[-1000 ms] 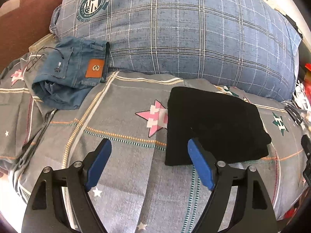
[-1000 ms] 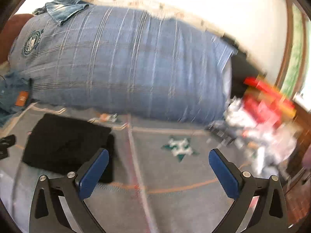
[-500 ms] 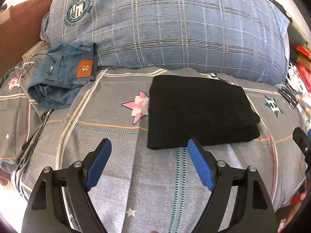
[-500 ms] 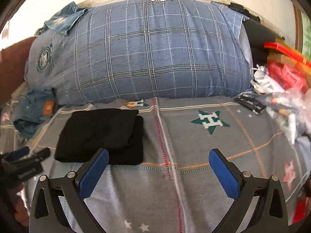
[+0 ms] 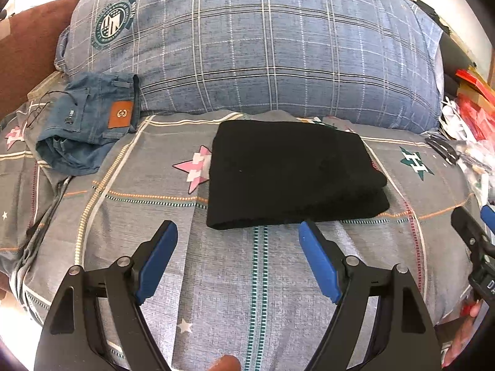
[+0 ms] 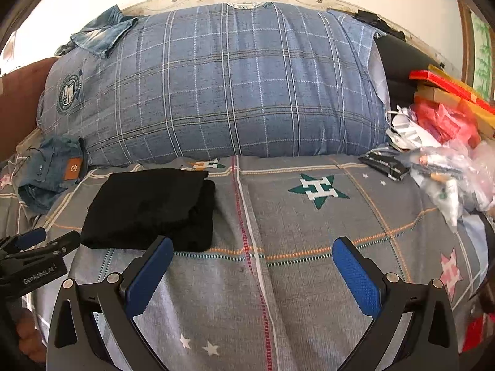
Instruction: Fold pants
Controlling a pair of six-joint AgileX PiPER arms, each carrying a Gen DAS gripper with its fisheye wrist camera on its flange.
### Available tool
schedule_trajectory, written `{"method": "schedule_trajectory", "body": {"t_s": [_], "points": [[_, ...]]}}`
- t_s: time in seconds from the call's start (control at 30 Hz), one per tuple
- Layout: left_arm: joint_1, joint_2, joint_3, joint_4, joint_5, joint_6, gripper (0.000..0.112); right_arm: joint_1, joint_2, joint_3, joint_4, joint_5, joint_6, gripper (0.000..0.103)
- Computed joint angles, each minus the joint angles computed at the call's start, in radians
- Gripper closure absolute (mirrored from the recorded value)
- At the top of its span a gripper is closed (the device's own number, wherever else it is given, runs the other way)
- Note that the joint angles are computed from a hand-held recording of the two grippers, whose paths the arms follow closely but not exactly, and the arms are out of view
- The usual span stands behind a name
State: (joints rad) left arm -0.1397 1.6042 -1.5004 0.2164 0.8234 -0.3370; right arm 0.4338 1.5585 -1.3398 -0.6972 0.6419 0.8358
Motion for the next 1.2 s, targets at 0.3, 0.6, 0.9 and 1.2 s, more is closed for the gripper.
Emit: {"method": "schedule_trajectory", "body": {"t_s": [0.3, 0.6, 0.9, 1.2], "points": [[-0.004, 0.002, 0.015, 0.021, -0.001, -0.018, 0.031, 0.003, -0.006, 0.029, -0.001, -0.008, 0.012, 0.000], [-0.007, 0.002, 0.005, 0.014, 0.006, 0.002, 0.031, 0.031, 0.004, 0.022, -0.038, 0.005, -0.010, 0.000], [0.000, -0.003, 0.005, -0.038, 0.006, 0.056, 0.031, 0.006, 0.010, 0.017, 0.013, -0.011, -0.043, 0.000], [-0.003, 0.006, -0.005, -0.082, 0.020, 0.090, 0.031, -0.009, 0.007, 0.033, 0.035, -0.011, -0.047, 0.000]]}}
